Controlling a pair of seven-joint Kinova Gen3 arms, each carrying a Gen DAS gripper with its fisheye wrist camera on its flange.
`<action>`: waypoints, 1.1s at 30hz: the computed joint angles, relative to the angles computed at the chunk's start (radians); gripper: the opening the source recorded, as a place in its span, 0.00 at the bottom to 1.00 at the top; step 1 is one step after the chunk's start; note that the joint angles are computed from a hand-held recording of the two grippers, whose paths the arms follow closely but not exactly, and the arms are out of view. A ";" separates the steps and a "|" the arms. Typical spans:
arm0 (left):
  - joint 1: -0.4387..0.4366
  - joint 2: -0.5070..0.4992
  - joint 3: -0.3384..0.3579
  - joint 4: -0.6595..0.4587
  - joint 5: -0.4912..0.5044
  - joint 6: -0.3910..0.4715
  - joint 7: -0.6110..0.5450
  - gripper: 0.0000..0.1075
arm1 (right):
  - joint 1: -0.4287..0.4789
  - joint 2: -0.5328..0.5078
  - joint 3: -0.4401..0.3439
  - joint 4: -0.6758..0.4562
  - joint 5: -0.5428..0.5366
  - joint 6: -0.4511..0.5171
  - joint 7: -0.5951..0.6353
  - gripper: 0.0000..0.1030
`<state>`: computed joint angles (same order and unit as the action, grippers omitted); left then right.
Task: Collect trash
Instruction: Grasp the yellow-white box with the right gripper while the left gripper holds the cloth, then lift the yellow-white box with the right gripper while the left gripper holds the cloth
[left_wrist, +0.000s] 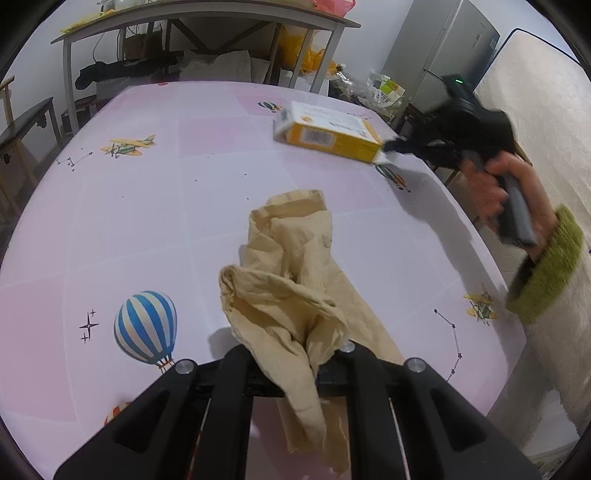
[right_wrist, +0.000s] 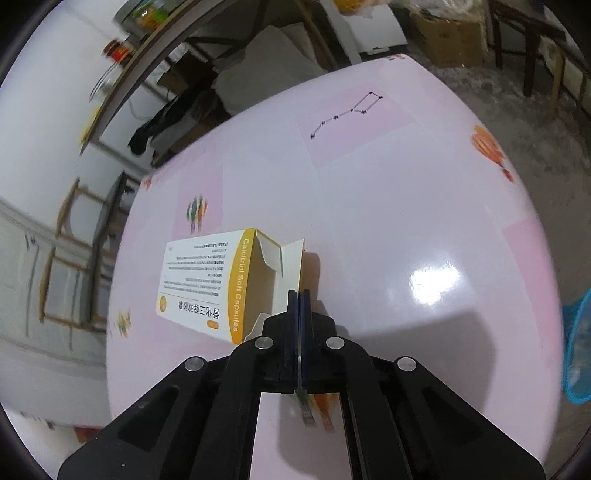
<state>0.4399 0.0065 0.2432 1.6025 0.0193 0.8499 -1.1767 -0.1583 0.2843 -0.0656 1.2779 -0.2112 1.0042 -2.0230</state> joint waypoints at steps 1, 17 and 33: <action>0.001 0.000 0.000 -0.001 -0.002 0.000 0.003 0.07 | 0.010 -0.028 -0.004 0.031 -0.011 0.006 0.009 0.00; 0.056 0.021 0.027 -0.022 -0.125 0.014 0.137 0.07 | -0.027 -0.532 0.017 0.602 -0.184 -0.106 -0.053 0.08; 0.066 0.022 0.018 -0.027 -0.128 0.024 0.129 0.07 | -0.202 -0.460 -0.142 0.354 0.168 0.054 0.291 0.89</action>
